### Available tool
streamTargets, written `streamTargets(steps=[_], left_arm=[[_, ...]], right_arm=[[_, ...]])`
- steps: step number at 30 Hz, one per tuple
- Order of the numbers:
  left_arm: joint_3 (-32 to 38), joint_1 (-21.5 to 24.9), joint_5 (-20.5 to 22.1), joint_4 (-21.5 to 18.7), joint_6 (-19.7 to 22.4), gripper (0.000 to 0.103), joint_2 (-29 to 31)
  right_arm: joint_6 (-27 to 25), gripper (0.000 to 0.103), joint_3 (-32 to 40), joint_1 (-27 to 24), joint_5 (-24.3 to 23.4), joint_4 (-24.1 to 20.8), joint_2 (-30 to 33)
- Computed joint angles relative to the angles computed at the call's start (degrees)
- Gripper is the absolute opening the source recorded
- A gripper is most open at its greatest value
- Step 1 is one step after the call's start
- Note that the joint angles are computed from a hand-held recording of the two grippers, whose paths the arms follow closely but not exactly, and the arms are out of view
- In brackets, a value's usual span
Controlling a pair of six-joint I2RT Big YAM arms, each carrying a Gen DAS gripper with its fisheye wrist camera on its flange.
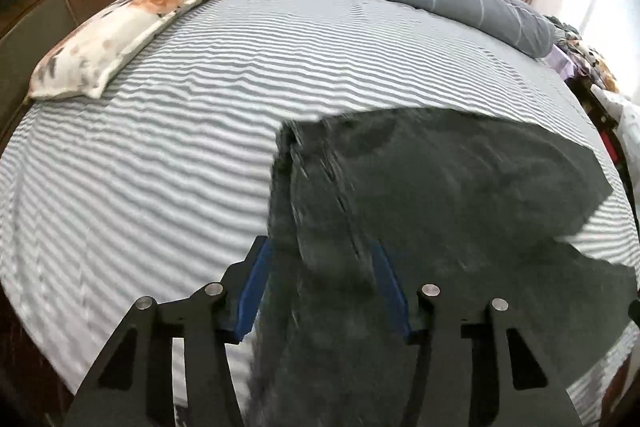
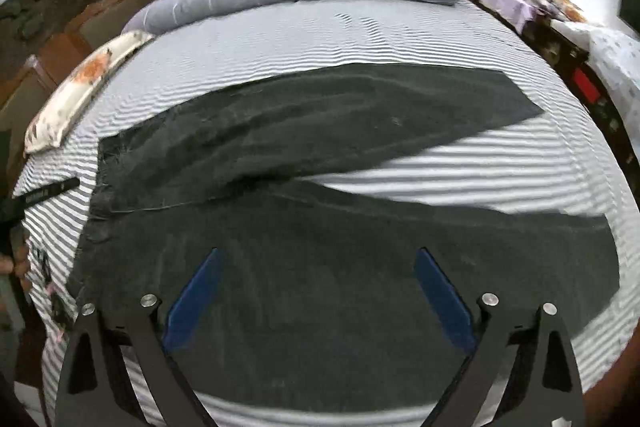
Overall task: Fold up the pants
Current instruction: 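Grasp the jeans waistband with the left gripper while the right gripper grasps the leg hem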
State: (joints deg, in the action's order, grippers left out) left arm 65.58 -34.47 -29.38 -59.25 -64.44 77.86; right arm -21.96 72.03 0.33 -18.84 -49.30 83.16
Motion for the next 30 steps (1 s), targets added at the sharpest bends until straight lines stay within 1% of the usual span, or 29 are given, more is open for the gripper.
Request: streamTargets(steps=[2,3,5,6,8,10,12,15,17,18,20,21,23,25,28,30], left_arm=[[-1.81,3.36,1.91,4.57,4.71,0.053,0.21],[-2.38,4.61,2.82,6.19,6.30,0.053,0.33],[-4.33,8.25,6.73,11.98,11.14,0.053,0.59],[-4.69,9.28,7.68,13.20,12.15,0.053,0.81],[-5.73,12.20,10.10,16.43,13.51,0.053,1.70],[-6.60,14.31,11.71,18.62,13.52,0.053,2.44],[-7.54,16.00,13.62,21.48,13.88,0.053,3.01],[-8.06,16.95,15.18,25.35,14.04,0.053,3.61],[-7.35,16.79,16.30,26.70,14.31,0.052,4.49],[-6.70,16.57,15.93,26.23,14.40,0.050,5.00],[-4.76,15.66,15.33,25.02,14.68,0.023,6.58],[-4.21,15.51,15.32,24.67,14.66,0.016,6.91],[-3.68,14.66,13.79,24.13,14.06,0.012,6.82],[-4.27,14.03,12.73,24.81,13.71,0.011,5.78],[-6.03,13.45,11.47,27.17,12.81,0.011,3.20],[-7.00,12.50,9.63,28.48,12.46,0.011,1.13]], right_arm=[[0.00,0.093,1.58,2.01,0.89,0.30,2.38],[0.09,0.092,2.91,3.42,1.71,0.41,4.15],[-0.13,0.090,5.05,5.31,2.58,0.58,6.87],[-0.01,0.090,5.85,6.09,2.81,0.79,7.93],[0.30,0.090,7.68,7.54,3.15,0.95,10.06],[0.66,0.090,9.49,8.88,3.54,1.31,12.28],[0.73,0.089,11.20,9.88,3.69,1.29,14.27],[0.47,0.089,13.71,11.40,4.67,1.50,17.06],[0.15,0.089,15.06,12.12,5.28,1.78,18.38],[0.02,0.089,15.88,12.45,5.35,1.79,19.11],[-1.14,0.089,18.17,13.19,5.63,1.29,20.95],[-1.60,0.089,19.06,13.45,5.79,1.07,21.64],[-3.60,0.089,21.95,13.96,5.59,-0.64,23.59],[-5.54,0.089,24.88,14.47,5.59,-2.33,25.50],[-9.98,0.089,31.52,14.85,4.78,-7.36,29.37],[-13.24,0.089,37.10,15.05,3.68,-11.29,32.38]])
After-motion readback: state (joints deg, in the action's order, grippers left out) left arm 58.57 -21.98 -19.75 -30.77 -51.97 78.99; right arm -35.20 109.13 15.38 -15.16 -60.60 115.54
